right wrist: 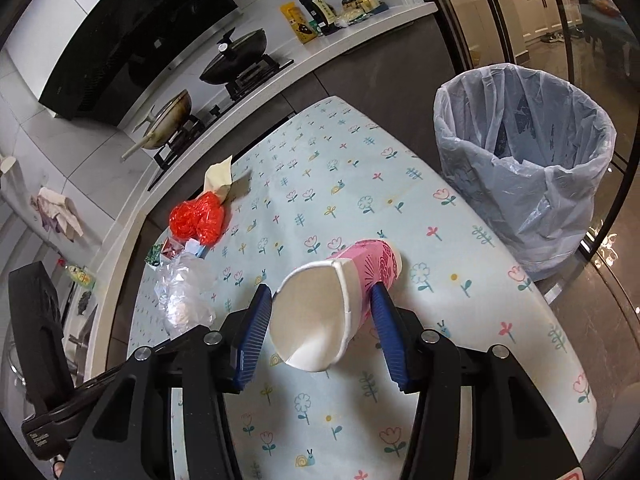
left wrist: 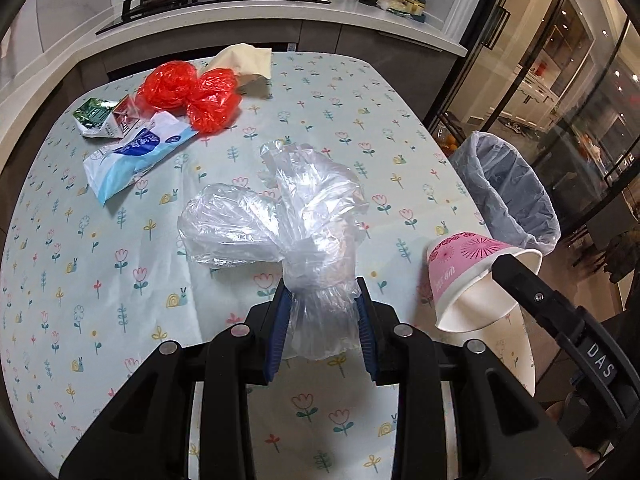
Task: Collect trash
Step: 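Grasp the pink paper cup with the right tool while the left tool holds the bag, then carry the clear bag and pink cup over the bin and open both tools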
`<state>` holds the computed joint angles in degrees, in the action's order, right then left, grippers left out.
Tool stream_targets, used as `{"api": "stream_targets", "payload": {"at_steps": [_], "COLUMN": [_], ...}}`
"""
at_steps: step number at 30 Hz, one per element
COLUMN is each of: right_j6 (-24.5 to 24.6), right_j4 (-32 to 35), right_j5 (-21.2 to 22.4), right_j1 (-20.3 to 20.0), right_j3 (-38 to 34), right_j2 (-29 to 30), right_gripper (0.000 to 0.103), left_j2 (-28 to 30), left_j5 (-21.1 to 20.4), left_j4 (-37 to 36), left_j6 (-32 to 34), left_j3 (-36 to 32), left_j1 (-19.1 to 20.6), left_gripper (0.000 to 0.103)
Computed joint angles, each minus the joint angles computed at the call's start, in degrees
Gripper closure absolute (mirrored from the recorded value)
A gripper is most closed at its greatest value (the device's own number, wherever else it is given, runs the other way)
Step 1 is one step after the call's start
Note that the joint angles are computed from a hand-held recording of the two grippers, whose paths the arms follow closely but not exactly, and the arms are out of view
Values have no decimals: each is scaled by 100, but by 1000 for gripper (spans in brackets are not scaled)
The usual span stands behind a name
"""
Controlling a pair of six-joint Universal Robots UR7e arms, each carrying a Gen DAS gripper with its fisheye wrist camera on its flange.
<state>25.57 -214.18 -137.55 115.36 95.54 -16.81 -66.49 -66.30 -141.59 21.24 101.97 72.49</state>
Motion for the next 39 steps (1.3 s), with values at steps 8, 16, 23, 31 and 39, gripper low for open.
{"api": "stream_targets", "payload": {"at_steps": [8,16,23,31,39], "right_j6": [112,294,251,43,-165], "right_j4": [-279,-414,-610,-954,-1647], "right_j5": [71,326,440,299,-31], "right_j1": [-169,-319,-420,-405,-476], "right_j3": [529,825,942,998,1343], "right_j2": [-296,-321,-350,-410,-701], "right_gripper": [89,89,96,98,98], "left_j2": [91,144,152,206,405], "left_j5": [-53,50,148,88,-197], "left_j4": [-86,-133,-193,-215,-277], "left_j6": [-60,-157,-174,-151,-88], "left_j3": [121,216,245,223,206], "left_j1": [-229,-300,-323,-429,-792], "left_gripper": [73,73,73,73,73]}}
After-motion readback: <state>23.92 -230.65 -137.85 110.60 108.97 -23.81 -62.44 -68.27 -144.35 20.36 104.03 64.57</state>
